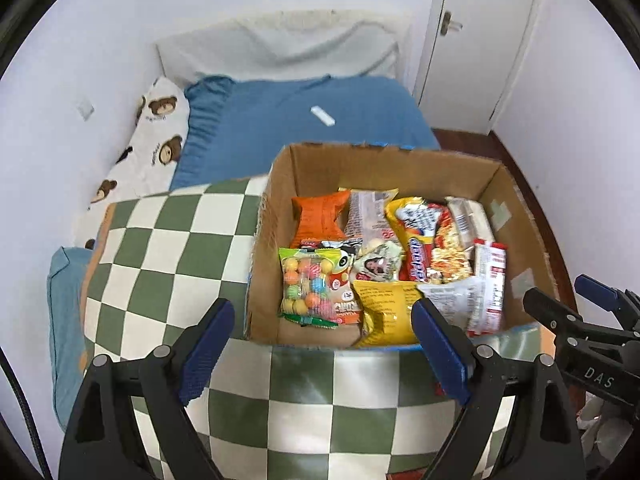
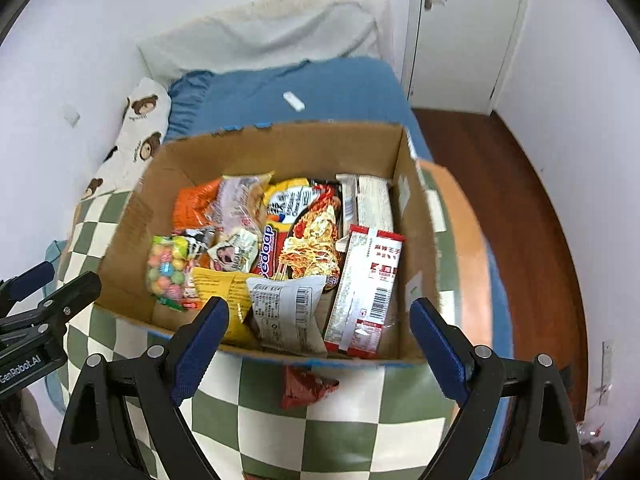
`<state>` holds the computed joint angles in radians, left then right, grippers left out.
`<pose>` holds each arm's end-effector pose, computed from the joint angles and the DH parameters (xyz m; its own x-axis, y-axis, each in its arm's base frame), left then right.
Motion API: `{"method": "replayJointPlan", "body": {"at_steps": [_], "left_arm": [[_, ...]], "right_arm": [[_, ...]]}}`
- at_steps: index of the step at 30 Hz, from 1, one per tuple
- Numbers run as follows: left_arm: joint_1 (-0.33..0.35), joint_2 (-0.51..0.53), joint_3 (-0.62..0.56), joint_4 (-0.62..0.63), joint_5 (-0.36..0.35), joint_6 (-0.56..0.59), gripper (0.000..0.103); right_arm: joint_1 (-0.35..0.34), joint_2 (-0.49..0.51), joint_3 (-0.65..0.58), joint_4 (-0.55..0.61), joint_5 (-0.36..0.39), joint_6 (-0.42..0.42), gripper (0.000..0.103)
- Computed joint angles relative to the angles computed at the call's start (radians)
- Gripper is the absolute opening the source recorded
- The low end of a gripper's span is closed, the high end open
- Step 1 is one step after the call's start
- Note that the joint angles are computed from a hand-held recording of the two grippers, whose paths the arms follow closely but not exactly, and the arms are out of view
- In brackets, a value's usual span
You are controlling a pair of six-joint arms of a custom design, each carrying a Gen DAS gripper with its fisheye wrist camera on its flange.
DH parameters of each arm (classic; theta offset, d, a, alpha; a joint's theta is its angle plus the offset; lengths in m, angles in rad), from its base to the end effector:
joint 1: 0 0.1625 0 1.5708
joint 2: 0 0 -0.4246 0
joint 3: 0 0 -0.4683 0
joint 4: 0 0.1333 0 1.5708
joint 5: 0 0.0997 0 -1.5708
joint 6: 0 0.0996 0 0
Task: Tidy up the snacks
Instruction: 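Withdraw both tools from the box toward the last snacks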
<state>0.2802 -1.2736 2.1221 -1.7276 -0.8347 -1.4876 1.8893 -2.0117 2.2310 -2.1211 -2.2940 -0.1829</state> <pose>-0.3902 -0.3206 0.0967 -0.7204 -0.1432 -0.6786 0.2674 0.8455 -0.4623 0.1875 -0.3535 0.4064 -0.7125 -0.1933 0.6745 -0.4329 0.8776 -0.2057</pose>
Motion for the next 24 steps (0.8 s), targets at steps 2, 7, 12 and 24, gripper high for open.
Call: {"method": "replayJointPlan", "body": {"at_steps": [2, 7, 12, 24], "left_arm": [[-0.04, -0.014, 0.001, 0.031, 0.009, -0.033, 0.091], [-0.12, -0.037, 0.001, 0.086, 0.021, -0.096, 0.091], [-0.189, -0.049, -0.004, 0.132, 0.02, -0.145, 0.091], [-0.291, -0.033, -0.037, 0.261, 0.019, -0.262, 0.09]], "right_arm": [[0.026, -0.033, 0.007, 0.0, -0.006, 0.0, 0.094], [0.097, -0.122, 0.014, 0.039, -0.022, 0.016, 0.094], [0.176, -0.194, 0.014, 0.1, -0.051, 0.058, 0.094], [0.317, -0.296, 0.007, 0.193, -0.098, 0.158, 0.094]]}}
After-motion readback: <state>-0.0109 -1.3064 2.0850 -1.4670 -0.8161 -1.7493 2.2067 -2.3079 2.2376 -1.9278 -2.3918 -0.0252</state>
